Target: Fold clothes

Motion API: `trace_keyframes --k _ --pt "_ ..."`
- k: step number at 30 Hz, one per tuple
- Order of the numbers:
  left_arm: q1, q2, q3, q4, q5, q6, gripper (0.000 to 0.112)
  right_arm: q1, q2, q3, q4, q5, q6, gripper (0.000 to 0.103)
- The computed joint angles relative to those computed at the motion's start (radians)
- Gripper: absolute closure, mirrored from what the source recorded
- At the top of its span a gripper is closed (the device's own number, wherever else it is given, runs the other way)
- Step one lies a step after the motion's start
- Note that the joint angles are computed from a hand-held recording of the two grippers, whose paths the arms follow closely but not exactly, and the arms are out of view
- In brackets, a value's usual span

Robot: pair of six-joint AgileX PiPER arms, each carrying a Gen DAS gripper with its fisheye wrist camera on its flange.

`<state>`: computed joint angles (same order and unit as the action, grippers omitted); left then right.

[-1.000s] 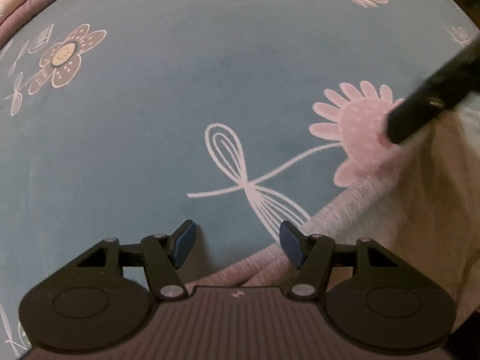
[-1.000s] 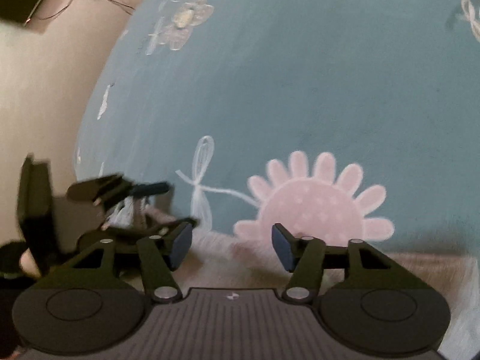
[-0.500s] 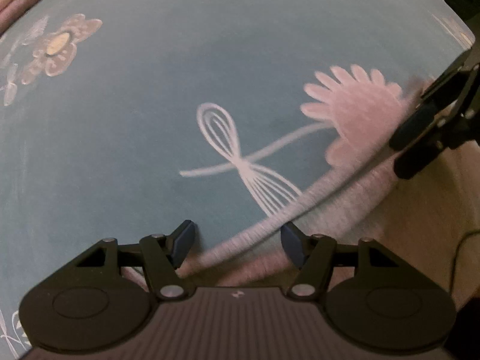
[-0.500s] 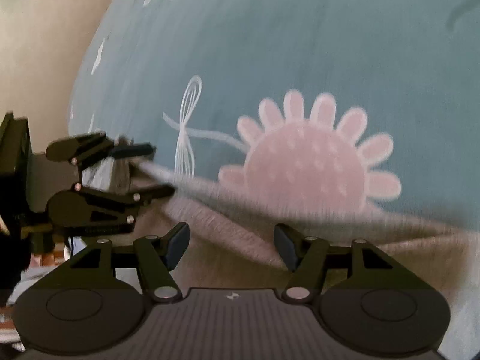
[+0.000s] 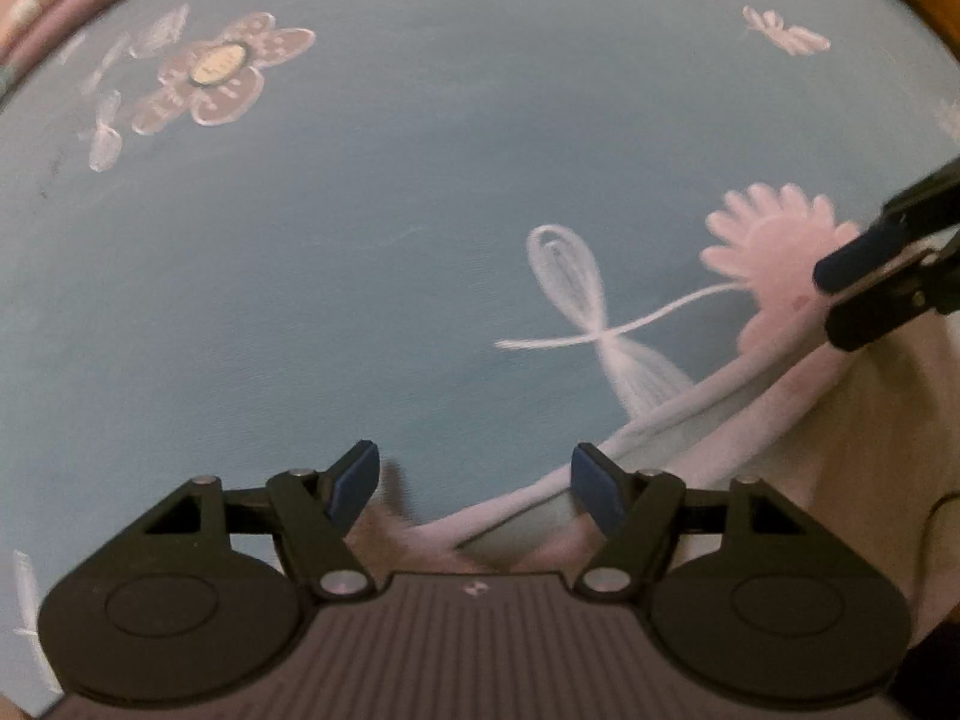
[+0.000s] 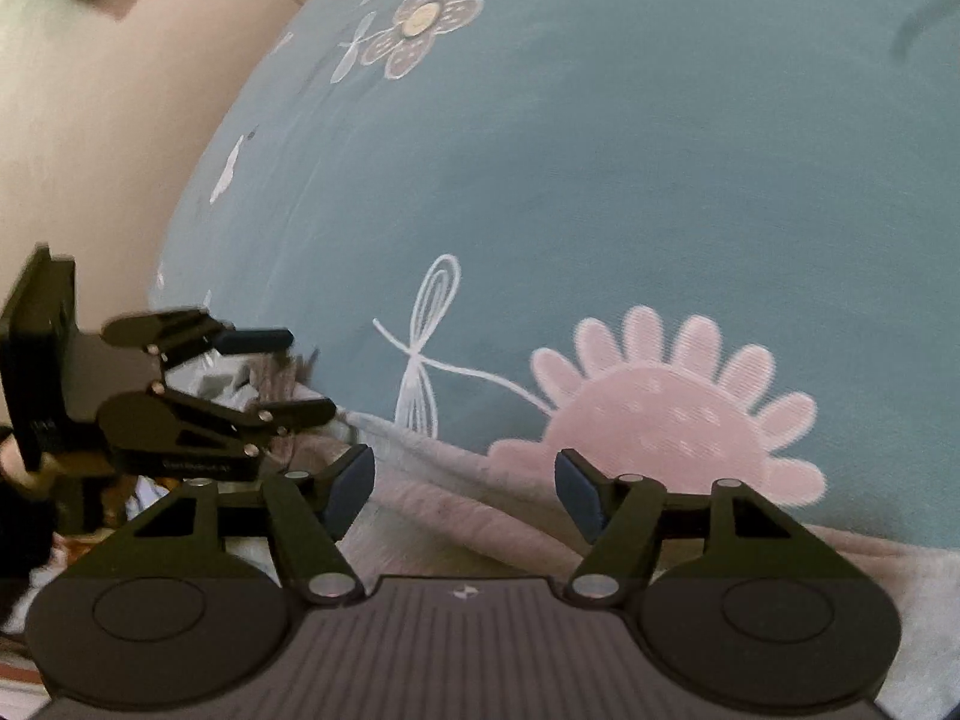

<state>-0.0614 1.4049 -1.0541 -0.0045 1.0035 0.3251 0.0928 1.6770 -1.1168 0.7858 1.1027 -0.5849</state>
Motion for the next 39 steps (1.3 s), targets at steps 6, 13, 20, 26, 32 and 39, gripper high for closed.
trace_keyframes --k 6,13,20,26,32,39 --pt "0.019 0.045 0.034 0.054 -0.081 0.080 0.040 0.230 -0.027 -0.008 -0.233 -0.208 0.007 0.031" --pt "0.115 0.042 -0.024 -0.040 -0.040 0.175 0.042 0.416 -0.009 -0.019 -0.590 -0.402 0.220 0.030" --pt "0.075 0.051 0.009 0.070 -0.012 0.110 0.037 0.464 0.037 -0.116 -0.441 -0.324 0.129 0.029" --pt "0.143 0.019 0.020 0.127 -0.024 -0.004 0.037 0.537 0.088 -0.162 -0.429 -0.341 0.107 0.029" --pt "0.183 -0.007 0.029 0.148 -0.032 0.002 0.038 0.652 0.152 -0.192 -0.663 -0.450 0.271 0.023" --pt "0.129 -0.023 -0.052 0.055 0.008 0.038 0.038 0.629 -0.038 -0.077 -0.775 -0.412 0.495 0.024"
